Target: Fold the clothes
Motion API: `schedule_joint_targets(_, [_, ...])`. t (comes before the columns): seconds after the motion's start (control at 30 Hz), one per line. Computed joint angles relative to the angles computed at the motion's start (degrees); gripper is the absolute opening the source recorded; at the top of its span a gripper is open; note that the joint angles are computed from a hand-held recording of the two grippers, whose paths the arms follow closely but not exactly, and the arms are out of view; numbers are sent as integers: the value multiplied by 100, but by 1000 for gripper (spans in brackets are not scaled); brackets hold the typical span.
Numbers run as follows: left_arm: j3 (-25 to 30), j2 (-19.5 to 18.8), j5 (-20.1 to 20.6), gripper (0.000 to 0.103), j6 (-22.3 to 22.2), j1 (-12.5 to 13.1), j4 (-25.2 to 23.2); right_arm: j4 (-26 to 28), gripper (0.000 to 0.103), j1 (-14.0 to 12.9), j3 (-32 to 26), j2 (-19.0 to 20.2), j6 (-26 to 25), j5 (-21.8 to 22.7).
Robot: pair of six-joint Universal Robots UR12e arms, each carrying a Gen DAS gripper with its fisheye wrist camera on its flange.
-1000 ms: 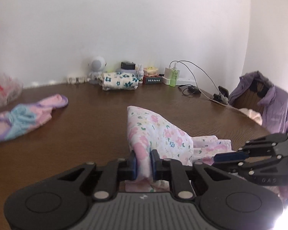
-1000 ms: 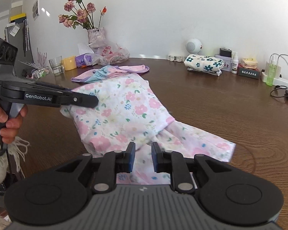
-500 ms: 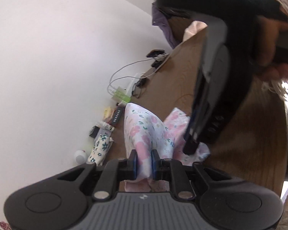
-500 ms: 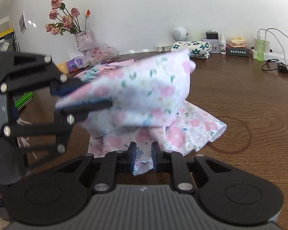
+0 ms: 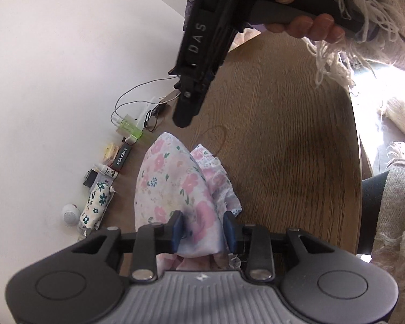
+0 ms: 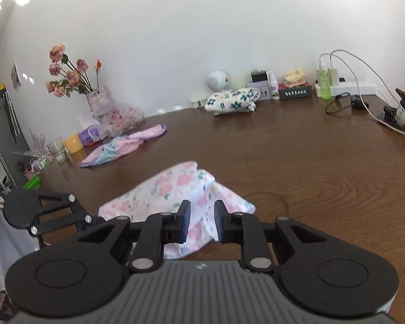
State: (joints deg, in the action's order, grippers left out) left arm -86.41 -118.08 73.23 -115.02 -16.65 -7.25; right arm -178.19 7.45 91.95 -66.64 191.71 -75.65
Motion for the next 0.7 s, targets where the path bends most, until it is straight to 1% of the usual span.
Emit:
schedule_joint_targets(0.07, [1,63,-146,36,-245,40,-86,25,23,9,-185,57,-179,2])
schedule_joint_targets(0.1, [-17,111,-264,43,-460,72,-114,128,25,17,-316,108,-306,28])
schedule_joint_targets(0.13, [-37,163,-391,48,-702,107,-140,233,29,25,-448,160,-432,55])
schedule_joint_targets(0.2, [-37,248,-708,51,-1317,193,-242,495,32,26,-708,291,-604,161])
schedule_joint_targets(0.27, [60,254,-990,51,-1976,273,-406,811,32,32,-971,434,-724,219])
schedule_joint_targets(0.33, [210,188,-1103,51,-2682,320,-535,1109,32,29,-1162,545,-758,286])
schedule_joint_targets(0.37, [300,136,-1045,51,-3013,325,-616,1256,32,21,-1199,571,-752,322])
schedule_joint_targets(0.4, [386,85,-988,48,-3324,329,-705,1403,32,13,-1238,599,-748,358])
schedule_joint_targets(0.43, [460,37,-946,39,-3574,336,-823,1551,32,5,-1277,627,-744,393])
schedule_joint_targets(0.47, [550,-14,-958,33,-3802,357,-1026,1615,29,3,-1242,619,-723,369])
schedule_joint_targets(0.5, [663,-72,-1026,25,-3992,389,-1305,1609,23,-6,-1169,596,-654,381])
schedule_joint_targets(0.57, [829,-171,-1144,24,-4235,446,-1736,1565,19,-25,-1005,538,-475,429])
schedule_joint_targets(0.6, [879,-207,-1168,20,-4297,467,-1864,1529,17,-34,-916,504,-366,465])
schedule_joint_targets(0.7, [892,-249,-1002,20,-4331,477,-1791,1450,15,-5,-678,401,-119,509])
